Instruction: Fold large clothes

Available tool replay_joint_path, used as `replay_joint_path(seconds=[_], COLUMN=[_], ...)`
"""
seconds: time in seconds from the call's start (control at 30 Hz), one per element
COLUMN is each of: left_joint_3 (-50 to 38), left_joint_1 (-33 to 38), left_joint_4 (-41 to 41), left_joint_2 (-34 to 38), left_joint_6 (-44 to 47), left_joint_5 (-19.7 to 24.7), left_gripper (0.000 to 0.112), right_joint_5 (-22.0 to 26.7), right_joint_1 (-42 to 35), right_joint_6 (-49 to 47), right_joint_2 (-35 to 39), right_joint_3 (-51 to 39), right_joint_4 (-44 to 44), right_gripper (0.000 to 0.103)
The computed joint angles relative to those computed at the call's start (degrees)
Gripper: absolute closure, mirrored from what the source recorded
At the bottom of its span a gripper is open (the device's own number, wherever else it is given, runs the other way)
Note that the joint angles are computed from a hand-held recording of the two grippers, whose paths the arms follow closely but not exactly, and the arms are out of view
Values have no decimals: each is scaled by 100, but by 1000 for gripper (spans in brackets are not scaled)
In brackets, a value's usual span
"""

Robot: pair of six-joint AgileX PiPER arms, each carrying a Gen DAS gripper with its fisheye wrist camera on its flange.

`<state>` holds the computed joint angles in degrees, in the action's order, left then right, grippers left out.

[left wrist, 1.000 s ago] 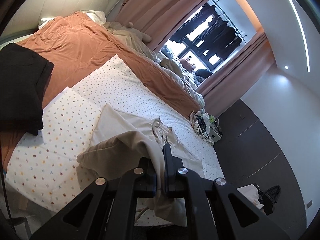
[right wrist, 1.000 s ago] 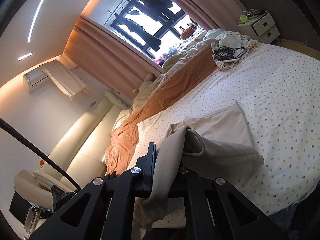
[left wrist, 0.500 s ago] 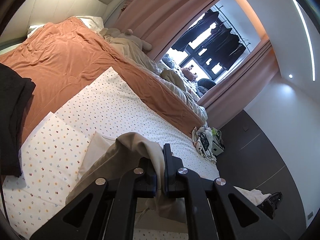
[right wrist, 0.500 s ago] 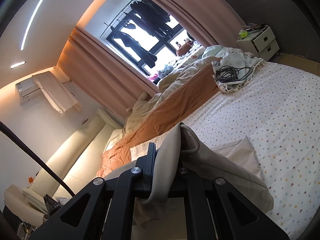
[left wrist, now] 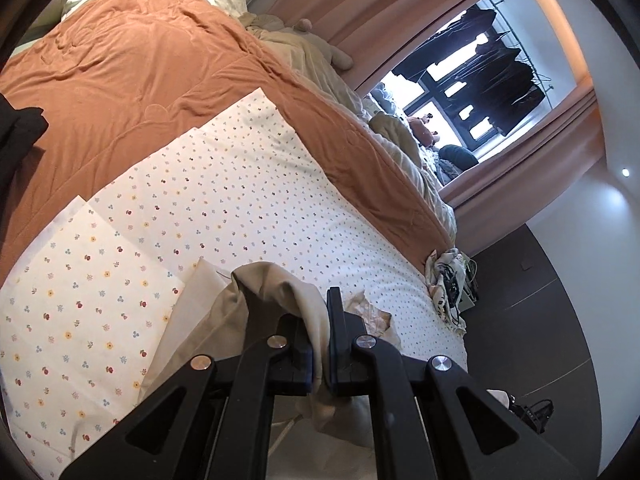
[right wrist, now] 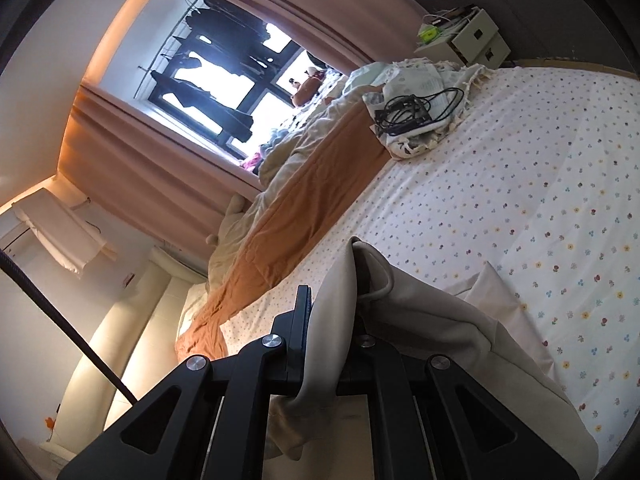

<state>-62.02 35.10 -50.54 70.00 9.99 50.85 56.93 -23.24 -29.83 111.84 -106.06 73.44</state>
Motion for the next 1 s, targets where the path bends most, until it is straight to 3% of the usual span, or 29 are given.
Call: replay_joint_path(seconds=[0.37, 0.53, 0.57, 0.63, 0.67, 0.7, 0.73, 1.0], left_joint_3=[122, -2, 17, 151, 240, 324, 412, 804], left_joint_1=[-681, -755, -738, -707, -680, -667, -645, -134], left_joint_4=[-119, -130, -253, -701, -974, -1128, -1221, -688], left_joint_2=[1335, 1920, 1993, 2018, 1982, 1899, 1787, 893], left_joint_6=[385, 75, 135, 488, 750, 912, 1012, 585], left_joint_5=[-1047, -1144, -1145, -1181, -1179, -1206, -1268, -1003], left_gripper=[105, 101, 94, 64, 24, 9, 9, 9], right_joint_5=[-571, -655, -519, -421, -457, -481, -530, -277], right_joint_1=[479, 775, 830, 867, 875, 880, 878, 913], right_joint_6=[639, 1304, 1643, 1863, 1819, 1805, 1789, 1795], right_joint_2=[551, 755, 872, 891, 832, 775, 681, 38], right_joint_3=[-431, -941, -1195, -1300, -1230, -1197, -1128, -686], right_joint_4=[-831, -1806, -2103, -2225, -2152, -2129, -2098, -2168], right_gripper=[96, 94, 90, 76, 53, 24, 17, 17])
